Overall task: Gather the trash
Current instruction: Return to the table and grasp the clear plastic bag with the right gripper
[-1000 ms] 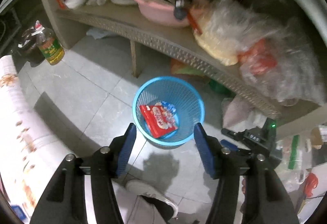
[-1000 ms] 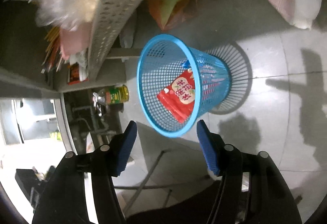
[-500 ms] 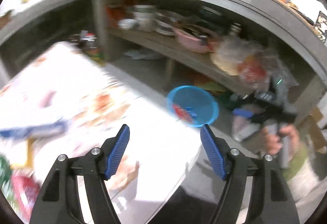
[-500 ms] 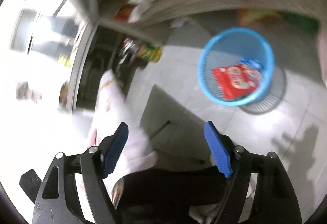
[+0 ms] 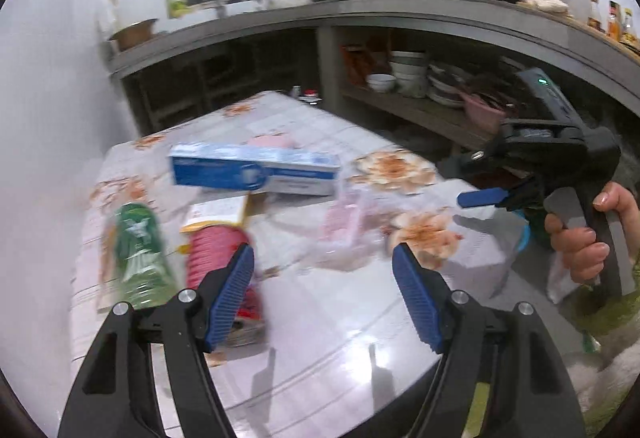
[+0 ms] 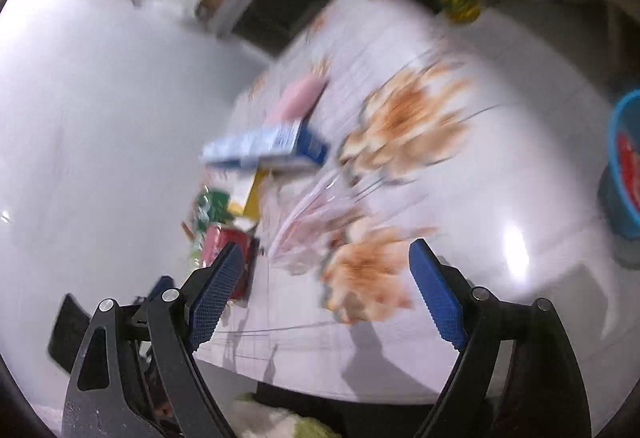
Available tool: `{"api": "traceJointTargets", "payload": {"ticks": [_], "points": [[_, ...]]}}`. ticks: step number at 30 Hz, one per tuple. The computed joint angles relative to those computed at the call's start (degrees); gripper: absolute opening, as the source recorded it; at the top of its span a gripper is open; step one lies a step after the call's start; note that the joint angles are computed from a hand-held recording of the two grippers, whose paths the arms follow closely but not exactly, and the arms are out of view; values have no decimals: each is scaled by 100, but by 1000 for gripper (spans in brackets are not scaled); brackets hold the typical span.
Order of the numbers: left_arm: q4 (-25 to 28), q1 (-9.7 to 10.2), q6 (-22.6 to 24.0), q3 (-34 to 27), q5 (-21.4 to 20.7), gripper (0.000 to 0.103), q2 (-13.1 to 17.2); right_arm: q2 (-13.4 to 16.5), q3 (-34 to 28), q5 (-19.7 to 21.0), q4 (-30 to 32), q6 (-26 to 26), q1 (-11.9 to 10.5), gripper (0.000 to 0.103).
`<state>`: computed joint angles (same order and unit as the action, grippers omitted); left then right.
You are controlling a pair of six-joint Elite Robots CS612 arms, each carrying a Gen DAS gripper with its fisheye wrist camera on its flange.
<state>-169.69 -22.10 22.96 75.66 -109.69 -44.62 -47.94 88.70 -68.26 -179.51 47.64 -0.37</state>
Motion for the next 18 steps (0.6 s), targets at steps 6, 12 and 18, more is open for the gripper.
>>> {"api": "traceJointTargets", "payload": {"ticks": [6, 12, 18], "points": [[-79, 131, -251, -116, 54, 70, 111, 393, -1242, -763, 1922, -679, 322, 90], [-150, 204, -499, -256, 42, 70, 218, 680, -1935, -1392, 2777, -966, 486, 90], [-112, 209, -580, -444, 30, 70, 326, 858, -2263, -2272, 3069, -1732, 683, 70]]}}
